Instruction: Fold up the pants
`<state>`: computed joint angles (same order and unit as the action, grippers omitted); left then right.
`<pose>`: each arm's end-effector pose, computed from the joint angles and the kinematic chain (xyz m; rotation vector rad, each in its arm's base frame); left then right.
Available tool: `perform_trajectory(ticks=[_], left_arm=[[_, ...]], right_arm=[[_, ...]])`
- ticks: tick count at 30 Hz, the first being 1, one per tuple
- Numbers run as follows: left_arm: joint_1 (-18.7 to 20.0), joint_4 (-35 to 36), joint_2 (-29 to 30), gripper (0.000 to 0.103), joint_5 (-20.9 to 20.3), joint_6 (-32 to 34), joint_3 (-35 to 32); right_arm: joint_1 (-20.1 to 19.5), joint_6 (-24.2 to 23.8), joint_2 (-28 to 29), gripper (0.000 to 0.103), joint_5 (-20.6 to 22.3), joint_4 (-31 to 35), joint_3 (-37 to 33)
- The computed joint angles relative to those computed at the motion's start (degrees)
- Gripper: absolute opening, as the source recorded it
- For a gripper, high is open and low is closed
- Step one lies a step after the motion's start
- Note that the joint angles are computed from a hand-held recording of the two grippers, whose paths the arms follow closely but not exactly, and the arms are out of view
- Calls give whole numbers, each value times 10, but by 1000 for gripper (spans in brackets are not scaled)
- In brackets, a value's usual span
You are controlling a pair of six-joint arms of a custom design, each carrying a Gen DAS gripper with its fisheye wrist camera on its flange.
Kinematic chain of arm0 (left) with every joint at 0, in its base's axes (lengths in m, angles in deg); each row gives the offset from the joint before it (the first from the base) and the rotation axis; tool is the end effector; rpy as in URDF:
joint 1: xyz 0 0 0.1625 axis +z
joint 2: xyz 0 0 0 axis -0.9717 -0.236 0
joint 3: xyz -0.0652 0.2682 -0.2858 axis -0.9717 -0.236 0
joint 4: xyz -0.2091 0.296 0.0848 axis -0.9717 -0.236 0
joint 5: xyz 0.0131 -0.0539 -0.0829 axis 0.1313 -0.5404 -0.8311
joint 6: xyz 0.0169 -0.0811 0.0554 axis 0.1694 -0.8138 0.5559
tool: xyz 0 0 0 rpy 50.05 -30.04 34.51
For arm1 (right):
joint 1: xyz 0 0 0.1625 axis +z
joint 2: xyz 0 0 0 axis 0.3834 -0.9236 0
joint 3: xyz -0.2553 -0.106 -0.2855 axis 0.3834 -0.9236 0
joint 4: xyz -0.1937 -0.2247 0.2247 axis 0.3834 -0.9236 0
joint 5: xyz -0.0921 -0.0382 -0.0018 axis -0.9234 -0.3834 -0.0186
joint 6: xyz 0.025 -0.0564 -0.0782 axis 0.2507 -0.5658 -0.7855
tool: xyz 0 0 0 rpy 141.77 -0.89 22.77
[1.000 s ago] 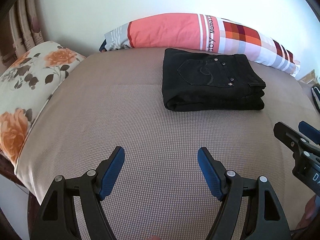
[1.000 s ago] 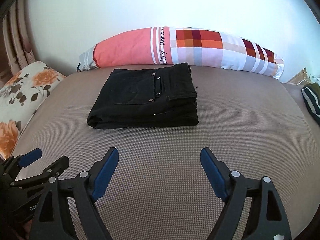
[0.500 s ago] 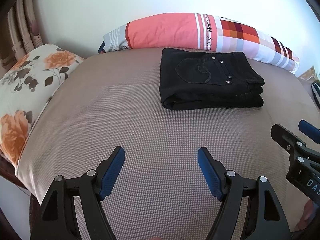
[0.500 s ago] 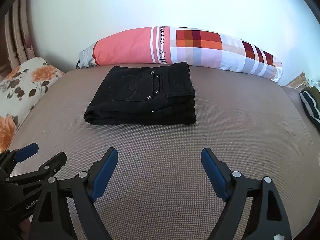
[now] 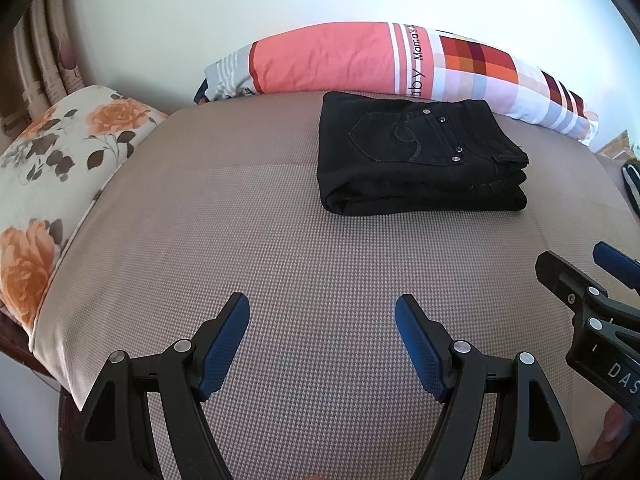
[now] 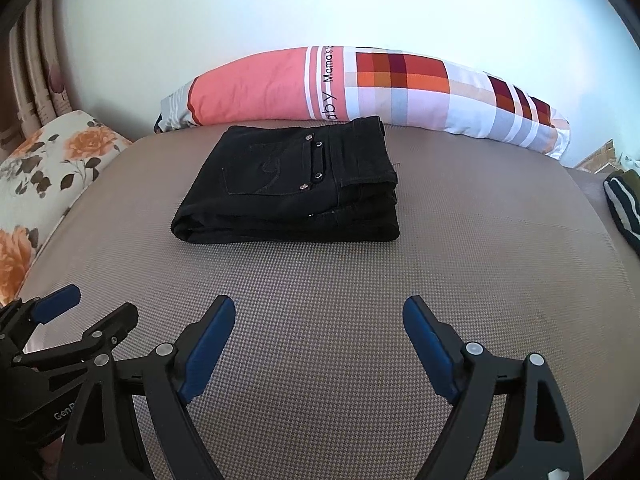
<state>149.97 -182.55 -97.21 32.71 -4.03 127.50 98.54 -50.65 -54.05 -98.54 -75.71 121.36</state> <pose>-0.0183 -0.7342 0.3506 0.8248 2.3049 -0.5116 0.4573 -0.6680 0.0246 -0.2353 -2.1938 0.8519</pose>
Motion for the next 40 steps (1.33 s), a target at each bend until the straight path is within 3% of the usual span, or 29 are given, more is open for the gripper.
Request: perform_trajectory(ticks=[40], left_arm=[[5,15,9,76,-4,11,-15]], right_arm=[[-1,7,2,85,4,21,-4]])
